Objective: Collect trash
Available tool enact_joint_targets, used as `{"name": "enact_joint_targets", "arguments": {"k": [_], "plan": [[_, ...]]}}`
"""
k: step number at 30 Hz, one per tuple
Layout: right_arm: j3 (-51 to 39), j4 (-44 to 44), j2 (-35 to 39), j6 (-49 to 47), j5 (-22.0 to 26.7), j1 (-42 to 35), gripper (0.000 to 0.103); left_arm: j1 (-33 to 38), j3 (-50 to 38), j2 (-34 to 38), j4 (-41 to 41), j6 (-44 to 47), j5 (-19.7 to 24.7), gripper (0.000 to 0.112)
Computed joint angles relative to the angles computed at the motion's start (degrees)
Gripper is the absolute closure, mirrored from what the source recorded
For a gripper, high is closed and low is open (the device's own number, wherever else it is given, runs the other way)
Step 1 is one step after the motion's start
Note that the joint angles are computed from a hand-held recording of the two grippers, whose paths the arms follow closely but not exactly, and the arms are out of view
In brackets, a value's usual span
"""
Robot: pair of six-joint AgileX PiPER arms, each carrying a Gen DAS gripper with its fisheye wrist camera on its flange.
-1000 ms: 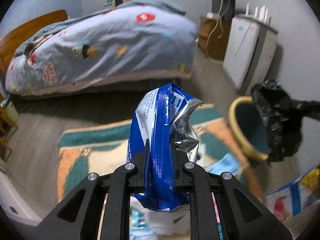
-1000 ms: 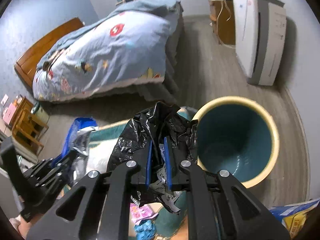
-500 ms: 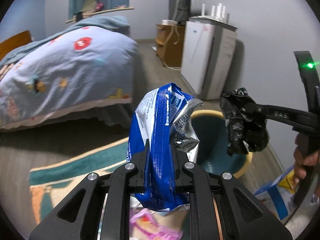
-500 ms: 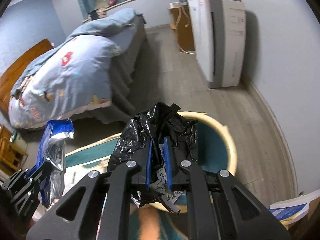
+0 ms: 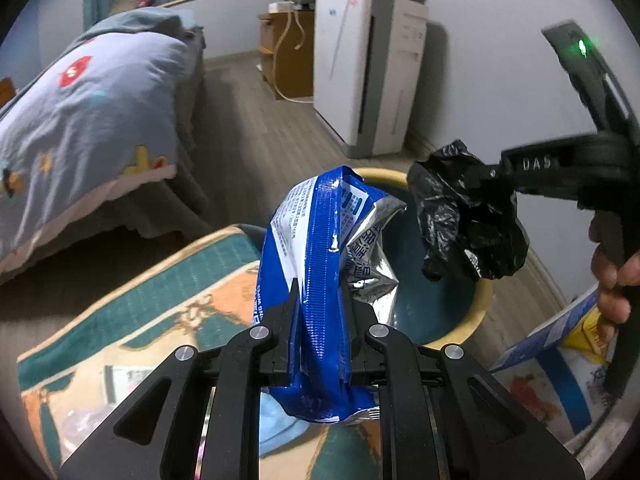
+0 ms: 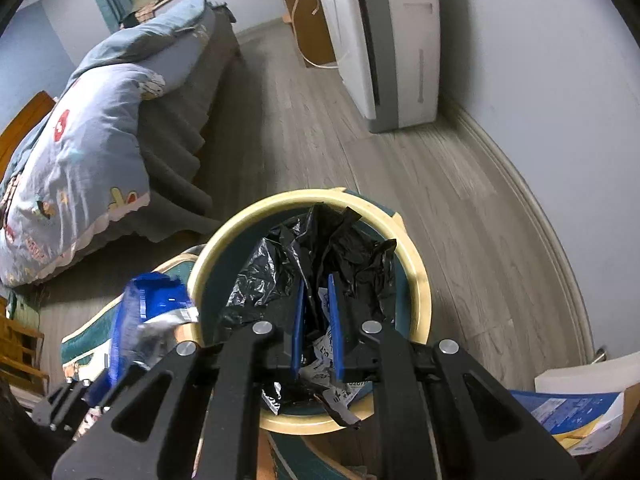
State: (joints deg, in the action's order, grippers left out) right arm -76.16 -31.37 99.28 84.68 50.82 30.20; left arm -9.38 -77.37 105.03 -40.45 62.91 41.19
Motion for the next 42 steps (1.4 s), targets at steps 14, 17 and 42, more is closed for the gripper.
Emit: {"name": "enact_joint_targets", "arguments": {"k": [14,17,42], "plan": [[-1.6,2.2,2.4,-0.4,0.3,-1.4,0.088,-2.5,-3.0,6.2,0.8,-0.7,-1.5,0.087],[-1.4,0.6,2.0,1.1,0.7,-0.9,0.059,-2.2,-2.3,5.7,-1.1,0.7,-2.4,0.060],[-13.1,-5.2,2.1,0.4,14.8,7.4,0.006,9.6,4.1,-7.4,-9.8,6.7,-0.7,0.015]]}}
